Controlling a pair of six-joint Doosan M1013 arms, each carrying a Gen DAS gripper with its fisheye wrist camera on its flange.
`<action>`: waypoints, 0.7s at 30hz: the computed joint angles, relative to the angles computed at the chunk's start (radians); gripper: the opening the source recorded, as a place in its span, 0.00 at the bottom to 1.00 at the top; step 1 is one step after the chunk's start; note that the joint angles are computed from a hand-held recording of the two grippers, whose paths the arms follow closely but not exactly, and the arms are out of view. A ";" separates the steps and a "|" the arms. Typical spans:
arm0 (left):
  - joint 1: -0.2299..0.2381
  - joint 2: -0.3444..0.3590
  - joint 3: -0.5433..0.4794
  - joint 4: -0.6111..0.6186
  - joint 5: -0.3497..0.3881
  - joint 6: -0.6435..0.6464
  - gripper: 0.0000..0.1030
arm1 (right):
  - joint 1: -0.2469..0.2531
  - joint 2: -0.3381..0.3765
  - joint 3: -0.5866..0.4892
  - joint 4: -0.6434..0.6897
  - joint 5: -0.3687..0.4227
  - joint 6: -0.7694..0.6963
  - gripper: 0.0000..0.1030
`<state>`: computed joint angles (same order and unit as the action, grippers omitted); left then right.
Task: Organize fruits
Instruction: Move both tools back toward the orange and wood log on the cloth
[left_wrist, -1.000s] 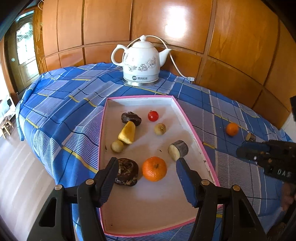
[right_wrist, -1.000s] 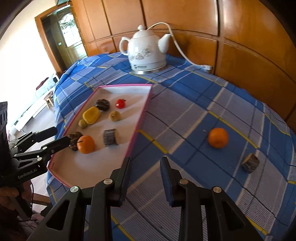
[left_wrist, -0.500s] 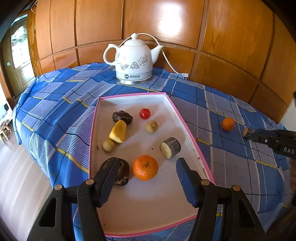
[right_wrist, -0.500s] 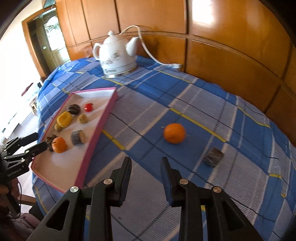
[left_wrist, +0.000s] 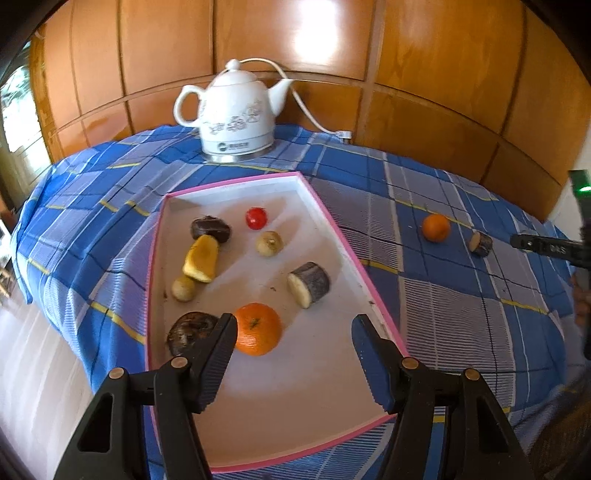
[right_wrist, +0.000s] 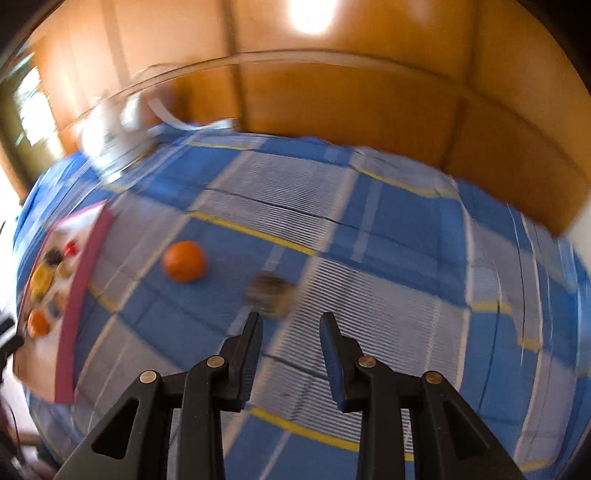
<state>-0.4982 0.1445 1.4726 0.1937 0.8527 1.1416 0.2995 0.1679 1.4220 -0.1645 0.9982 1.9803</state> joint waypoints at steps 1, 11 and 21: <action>-0.001 0.003 -0.004 -0.010 0.000 0.013 0.63 | -0.013 0.008 -0.003 -0.001 0.040 0.052 0.31; -0.035 0.078 -0.106 -0.120 0.024 0.164 0.64 | -0.043 0.011 -0.010 0.026 0.064 0.144 0.31; -0.063 0.225 -0.286 -0.180 0.096 0.227 0.75 | -0.050 0.006 -0.008 0.054 0.042 0.144 0.31</action>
<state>-0.5611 0.3697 1.1864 0.0138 0.9486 1.3687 0.2492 0.1742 1.4136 -0.1107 1.0401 2.1240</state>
